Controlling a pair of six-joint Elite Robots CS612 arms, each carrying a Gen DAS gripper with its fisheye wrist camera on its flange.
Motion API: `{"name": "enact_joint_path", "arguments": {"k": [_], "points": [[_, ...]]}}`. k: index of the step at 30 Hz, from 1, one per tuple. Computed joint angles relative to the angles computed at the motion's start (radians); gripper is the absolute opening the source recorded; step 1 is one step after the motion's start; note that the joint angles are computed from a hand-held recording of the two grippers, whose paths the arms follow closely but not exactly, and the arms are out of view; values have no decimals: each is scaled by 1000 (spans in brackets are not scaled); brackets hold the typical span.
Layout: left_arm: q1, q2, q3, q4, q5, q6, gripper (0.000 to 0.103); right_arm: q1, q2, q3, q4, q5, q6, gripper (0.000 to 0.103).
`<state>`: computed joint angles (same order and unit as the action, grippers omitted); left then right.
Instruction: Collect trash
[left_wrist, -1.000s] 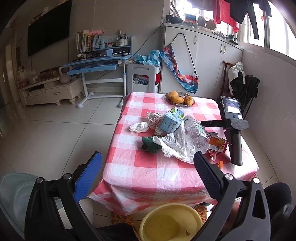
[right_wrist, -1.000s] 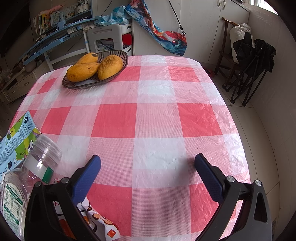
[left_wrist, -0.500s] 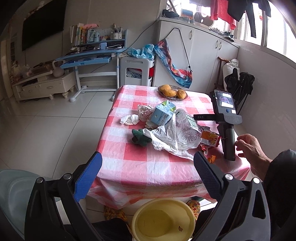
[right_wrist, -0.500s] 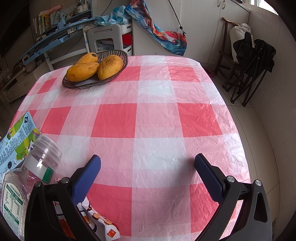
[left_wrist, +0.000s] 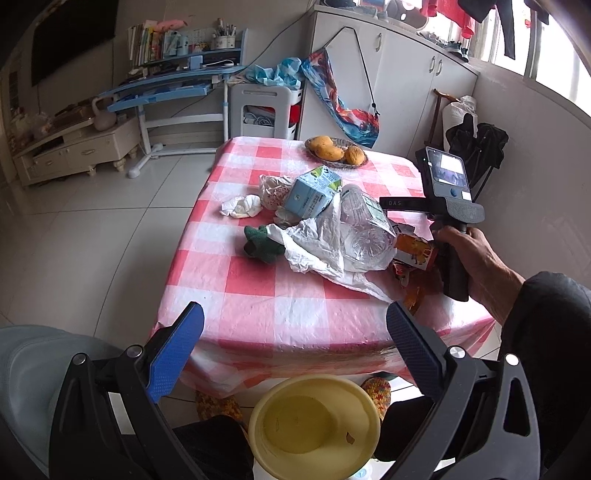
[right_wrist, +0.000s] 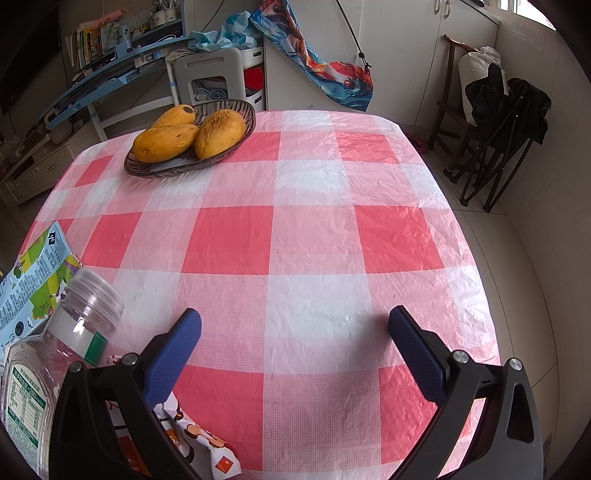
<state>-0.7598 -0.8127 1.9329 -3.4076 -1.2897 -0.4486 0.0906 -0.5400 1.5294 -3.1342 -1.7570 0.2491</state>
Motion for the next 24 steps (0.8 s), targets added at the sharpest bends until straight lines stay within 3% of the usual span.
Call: {"name": "enact_joint_path", "arguments": {"k": [7,10,15,18,21,24], "points": [[-11,5,-11,26,21,18,95,-1,-11,19,-2,-23,-2,96],[-13,4,-6,19,27,17,95,1,-44,87,-94,-102,-1,96],[-21,4,7,-15,47,22,95,-2,-97,189,-299,-145,33,96],[-27,4,19,-48,71,27,95,8,-127,269,-499,-100,40,96],[-35,4,31,-90,104,32,95,14,-154,327,-537,23,47,96],[-37,4,43,-122,120,26,95,52,-143,365,-707,11,-22,96]]}}
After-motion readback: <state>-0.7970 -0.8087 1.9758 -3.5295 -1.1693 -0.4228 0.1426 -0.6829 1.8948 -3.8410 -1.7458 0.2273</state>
